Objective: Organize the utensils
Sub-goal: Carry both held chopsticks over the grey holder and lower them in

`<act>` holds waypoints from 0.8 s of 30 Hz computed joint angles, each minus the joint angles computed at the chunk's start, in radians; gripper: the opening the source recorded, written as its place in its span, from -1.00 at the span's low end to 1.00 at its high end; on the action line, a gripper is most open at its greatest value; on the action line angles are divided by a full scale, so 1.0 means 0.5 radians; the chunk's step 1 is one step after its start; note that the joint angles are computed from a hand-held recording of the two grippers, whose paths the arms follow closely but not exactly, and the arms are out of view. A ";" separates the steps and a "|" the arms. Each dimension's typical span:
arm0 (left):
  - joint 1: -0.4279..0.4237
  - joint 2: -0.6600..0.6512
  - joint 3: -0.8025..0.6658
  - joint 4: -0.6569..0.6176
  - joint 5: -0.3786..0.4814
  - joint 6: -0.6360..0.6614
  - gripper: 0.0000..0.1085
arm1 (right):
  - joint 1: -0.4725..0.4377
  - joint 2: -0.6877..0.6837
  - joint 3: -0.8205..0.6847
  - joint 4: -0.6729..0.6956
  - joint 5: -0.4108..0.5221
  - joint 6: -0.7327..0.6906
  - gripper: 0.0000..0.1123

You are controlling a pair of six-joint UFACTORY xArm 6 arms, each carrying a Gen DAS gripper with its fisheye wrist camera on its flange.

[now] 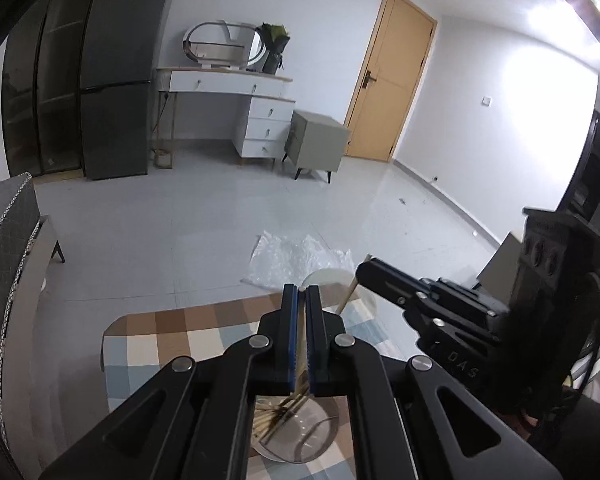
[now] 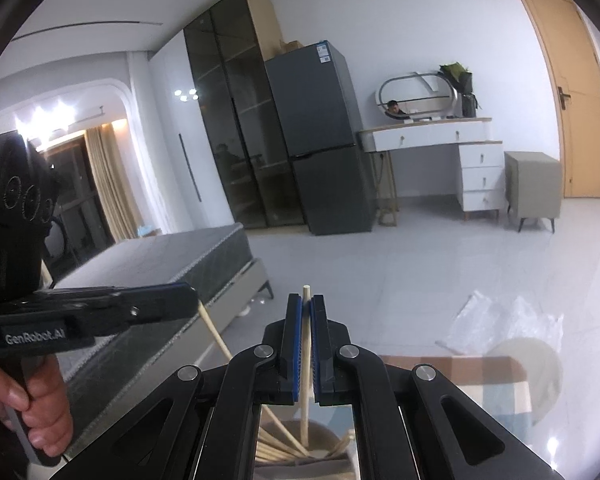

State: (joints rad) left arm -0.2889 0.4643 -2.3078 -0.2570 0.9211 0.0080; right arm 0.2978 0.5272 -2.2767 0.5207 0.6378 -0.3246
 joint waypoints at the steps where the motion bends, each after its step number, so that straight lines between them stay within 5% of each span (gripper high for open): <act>1: 0.000 0.006 -0.012 0.004 -0.016 0.013 -1.00 | -0.001 -0.017 0.030 0.023 -0.004 -0.030 -0.94; 8: 0.014 -0.017 -0.003 -0.053 -0.048 0.079 -1.00 | -0.001 -0.105 0.259 0.067 -0.017 -0.187 -0.94; 17: 0.050 0.236 -0.478 0.028 0.192 -0.006 -1.00 | -0.007 -0.070 0.176 0.025 0.012 -0.136 -0.94; 24: 0.009 0.111 -0.191 0.035 0.119 0.053 -1.00 | 0.004 -0.077 0.209 -0.071 0.059 -0.113 -0.94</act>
State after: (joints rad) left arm -0.2843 0.5200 -2.4032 -0.2395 0.9806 0.0342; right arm 0.3000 0.4885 -2.1719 0.4849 0.6671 -0.3813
